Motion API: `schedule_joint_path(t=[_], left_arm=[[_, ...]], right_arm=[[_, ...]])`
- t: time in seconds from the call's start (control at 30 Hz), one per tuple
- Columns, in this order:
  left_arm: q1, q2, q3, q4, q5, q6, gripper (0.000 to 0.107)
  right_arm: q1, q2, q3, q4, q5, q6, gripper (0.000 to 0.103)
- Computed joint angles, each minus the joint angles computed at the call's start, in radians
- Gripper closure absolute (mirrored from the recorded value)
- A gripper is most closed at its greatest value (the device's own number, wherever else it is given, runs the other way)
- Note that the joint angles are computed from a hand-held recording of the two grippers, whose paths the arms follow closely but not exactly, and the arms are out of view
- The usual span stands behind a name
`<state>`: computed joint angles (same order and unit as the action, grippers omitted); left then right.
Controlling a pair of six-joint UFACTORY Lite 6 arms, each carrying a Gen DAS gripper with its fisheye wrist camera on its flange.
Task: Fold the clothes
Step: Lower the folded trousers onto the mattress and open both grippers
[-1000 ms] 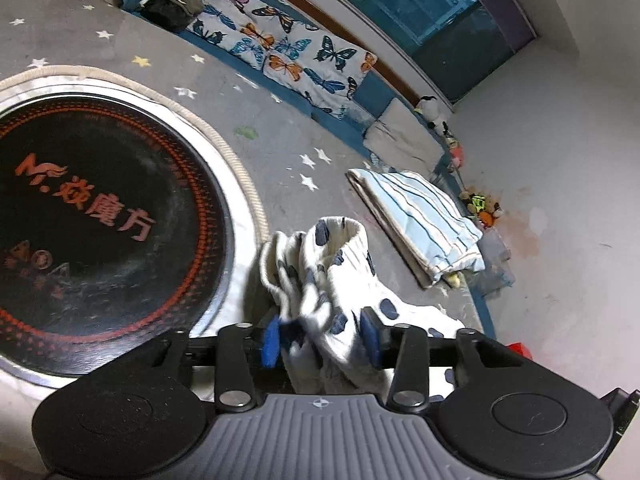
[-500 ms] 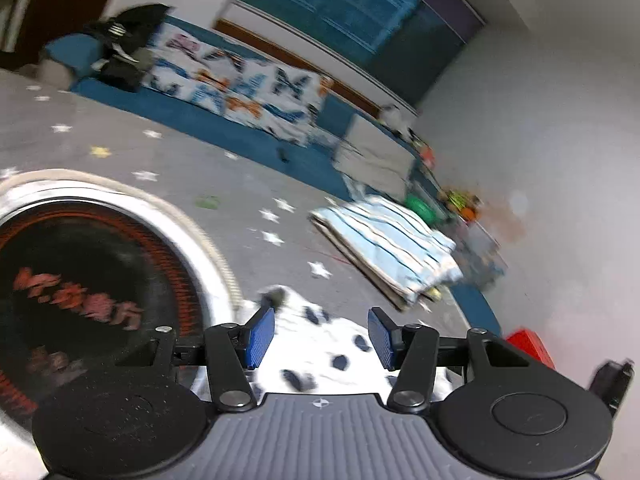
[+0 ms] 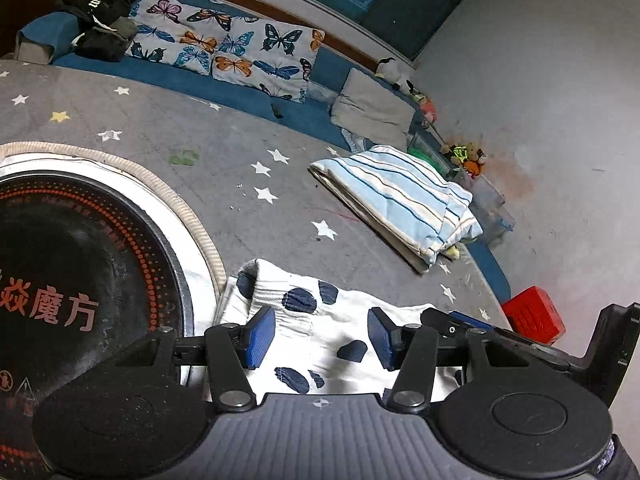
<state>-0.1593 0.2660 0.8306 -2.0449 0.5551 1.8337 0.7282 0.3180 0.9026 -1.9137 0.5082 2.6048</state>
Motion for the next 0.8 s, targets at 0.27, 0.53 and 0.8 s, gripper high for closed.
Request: schedule_joint_path(t=[0.27, 0.53, 0.8], left_arm=[[-0.009, -0.138, -0.122, -0.057, 0.016, 0.145, 0.051], [-0.016, -0.267, -0.269, -0.101, 0.028, 0.292, 0.051], [-0.003, -0.301, -0.344, -0.135, 0.03, 0.396, 0.05]], right_arm=[[0.105, -0.12, -0.082, 0.086, 0.052, -0.055, 0.026], [0.288, -0.182, -0.14, 0.216, 0.12, -0.093, 0.018], [0.443, -0.151, -0.173, 0.358, 0.192, -0.106, 0.009]])
